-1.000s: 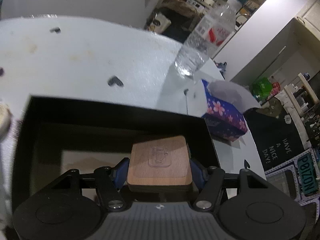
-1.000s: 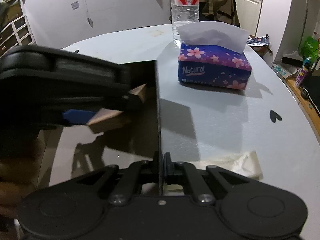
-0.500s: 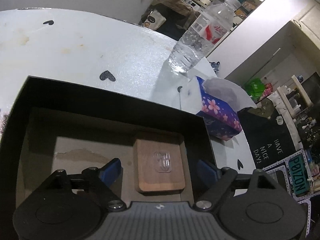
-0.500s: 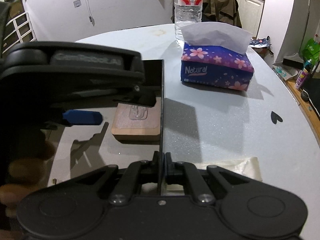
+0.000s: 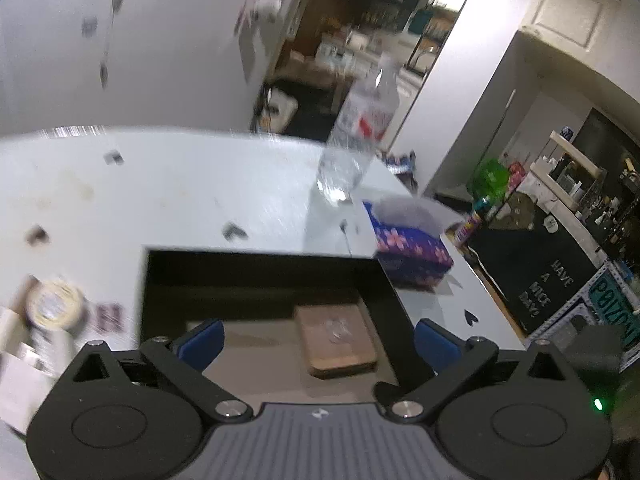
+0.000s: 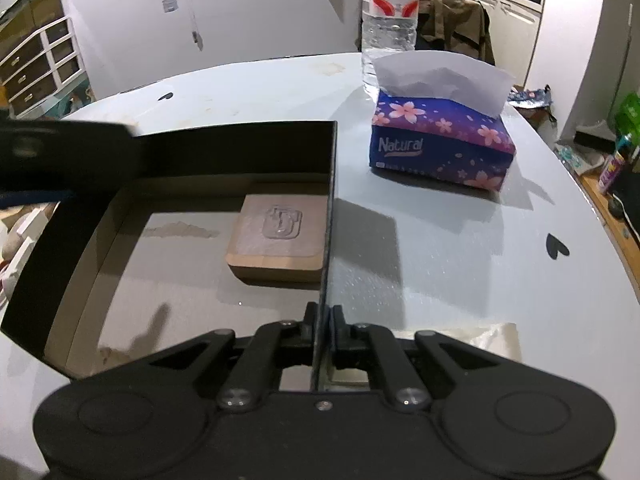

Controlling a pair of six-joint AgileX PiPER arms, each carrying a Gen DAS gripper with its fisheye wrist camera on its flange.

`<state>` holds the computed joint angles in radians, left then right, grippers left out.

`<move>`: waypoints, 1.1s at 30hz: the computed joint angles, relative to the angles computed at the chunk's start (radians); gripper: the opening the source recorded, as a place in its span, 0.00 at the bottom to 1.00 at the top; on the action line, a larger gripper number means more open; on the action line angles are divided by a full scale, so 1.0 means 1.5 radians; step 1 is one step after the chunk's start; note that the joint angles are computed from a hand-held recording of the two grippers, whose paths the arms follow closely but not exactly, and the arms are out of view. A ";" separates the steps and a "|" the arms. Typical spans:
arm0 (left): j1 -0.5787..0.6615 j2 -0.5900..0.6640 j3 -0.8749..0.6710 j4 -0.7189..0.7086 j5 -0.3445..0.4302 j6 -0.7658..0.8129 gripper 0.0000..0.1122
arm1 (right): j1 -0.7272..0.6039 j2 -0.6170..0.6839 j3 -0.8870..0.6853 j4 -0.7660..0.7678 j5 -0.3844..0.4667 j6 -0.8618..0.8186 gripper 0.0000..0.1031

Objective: Organize rigid objects
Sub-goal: 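Return the left gripper to the table and close on the white charger cube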

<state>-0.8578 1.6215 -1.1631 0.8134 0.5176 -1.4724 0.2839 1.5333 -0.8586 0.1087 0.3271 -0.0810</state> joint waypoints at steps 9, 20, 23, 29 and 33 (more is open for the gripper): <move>-0.055 -0.143 0.158 0.168 0.130 -0.162 0.91 | -0.018 -0.009 0.020 0.112 -0.022 -0.181 0.06; -0.100 -0.253 0.287 0.166 0.263 -0.256 0.91 | -0.003 0.004 0.004 0.075 -0.021 -0.162 0.06; -0.117 -0.270 0.322 0.170 0.284 -0.268 0.91 | 0.001 0.004 0.004 0.061 -0.024 -0.147 0.06; -0.182 -0.250 0.386 0.222 0.330 -0.309 0.91 | -0.004 0.002 0.008 0.089 -0.026 -0.171 0.06; -0.207 -0.241 0.415 0.240 0.339 -0.347 0.90 | -0.008 0.002 0.010 0.110 -0.029 -0.188 0.06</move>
